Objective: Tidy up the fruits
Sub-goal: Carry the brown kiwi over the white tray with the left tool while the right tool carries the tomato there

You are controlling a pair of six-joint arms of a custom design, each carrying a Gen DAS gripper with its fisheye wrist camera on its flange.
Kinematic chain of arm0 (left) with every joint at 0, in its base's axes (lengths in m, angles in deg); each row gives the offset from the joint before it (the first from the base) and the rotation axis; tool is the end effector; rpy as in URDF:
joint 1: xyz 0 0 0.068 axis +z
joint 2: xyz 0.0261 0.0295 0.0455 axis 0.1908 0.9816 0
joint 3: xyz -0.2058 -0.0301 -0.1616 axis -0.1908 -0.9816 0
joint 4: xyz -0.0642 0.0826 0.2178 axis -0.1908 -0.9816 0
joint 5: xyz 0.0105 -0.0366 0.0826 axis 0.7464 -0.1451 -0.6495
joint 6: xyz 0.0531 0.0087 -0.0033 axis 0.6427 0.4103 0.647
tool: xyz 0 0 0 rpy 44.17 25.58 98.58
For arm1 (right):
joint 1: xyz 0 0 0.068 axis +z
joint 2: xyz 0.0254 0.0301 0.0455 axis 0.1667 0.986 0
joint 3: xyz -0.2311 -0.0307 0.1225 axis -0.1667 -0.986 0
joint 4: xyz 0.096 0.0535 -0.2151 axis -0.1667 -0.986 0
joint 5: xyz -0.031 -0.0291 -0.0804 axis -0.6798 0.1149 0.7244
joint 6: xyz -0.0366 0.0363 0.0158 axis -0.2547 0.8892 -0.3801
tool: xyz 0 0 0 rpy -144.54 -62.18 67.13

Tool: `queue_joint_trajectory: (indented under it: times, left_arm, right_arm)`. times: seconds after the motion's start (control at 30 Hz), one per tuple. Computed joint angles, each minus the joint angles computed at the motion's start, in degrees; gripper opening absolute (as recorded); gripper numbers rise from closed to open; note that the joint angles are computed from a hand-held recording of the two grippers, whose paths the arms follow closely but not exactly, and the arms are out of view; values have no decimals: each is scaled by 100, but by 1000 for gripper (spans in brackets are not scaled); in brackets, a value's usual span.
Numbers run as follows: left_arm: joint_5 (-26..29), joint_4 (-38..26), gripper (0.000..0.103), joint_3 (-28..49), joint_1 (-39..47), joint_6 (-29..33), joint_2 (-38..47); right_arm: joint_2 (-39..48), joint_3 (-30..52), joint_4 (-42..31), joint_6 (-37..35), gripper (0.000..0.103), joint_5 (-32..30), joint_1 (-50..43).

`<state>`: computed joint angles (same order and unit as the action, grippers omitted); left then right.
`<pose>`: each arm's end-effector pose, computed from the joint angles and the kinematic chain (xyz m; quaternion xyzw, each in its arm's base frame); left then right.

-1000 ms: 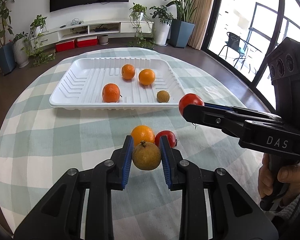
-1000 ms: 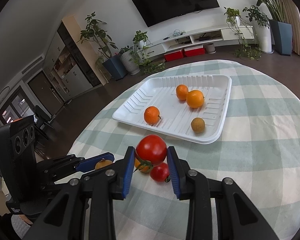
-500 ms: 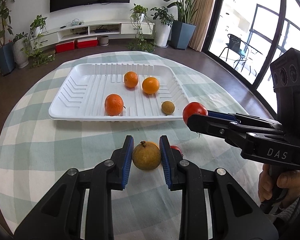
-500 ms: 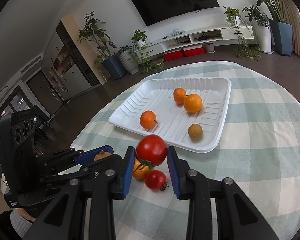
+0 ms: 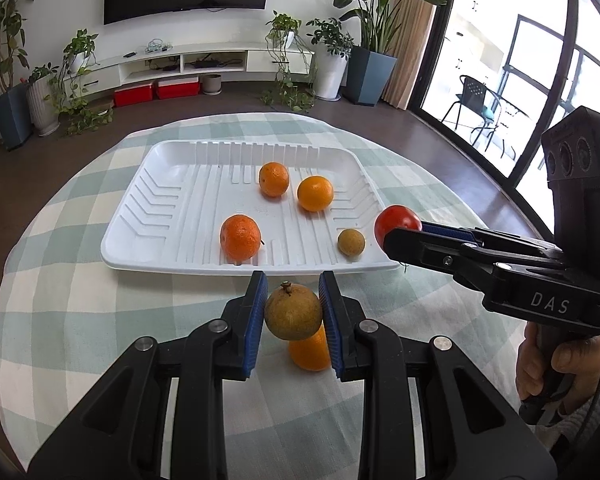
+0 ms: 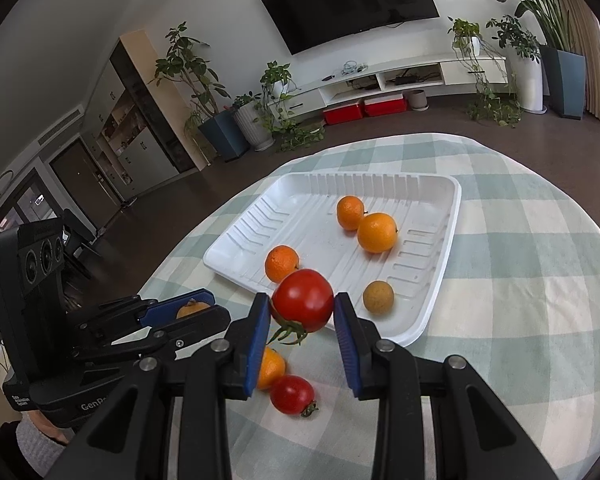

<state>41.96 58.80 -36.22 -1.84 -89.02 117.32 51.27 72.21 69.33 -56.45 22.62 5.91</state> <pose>0.2042 -0.0530 0.1247 0.1215 0.9135 -0.1308 0.3655 0.2058 0.0067 0.1190 -0.0879 0.8896 0.2559 0.3679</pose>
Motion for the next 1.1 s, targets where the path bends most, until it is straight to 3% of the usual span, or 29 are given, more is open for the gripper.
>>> queue_joint_trajectory:
  times: [1.1]
  left_arm:
    - [181,290,25,862,430,29,1091]
  right_arm:
    - [1091,623,386,14,35,214,216]
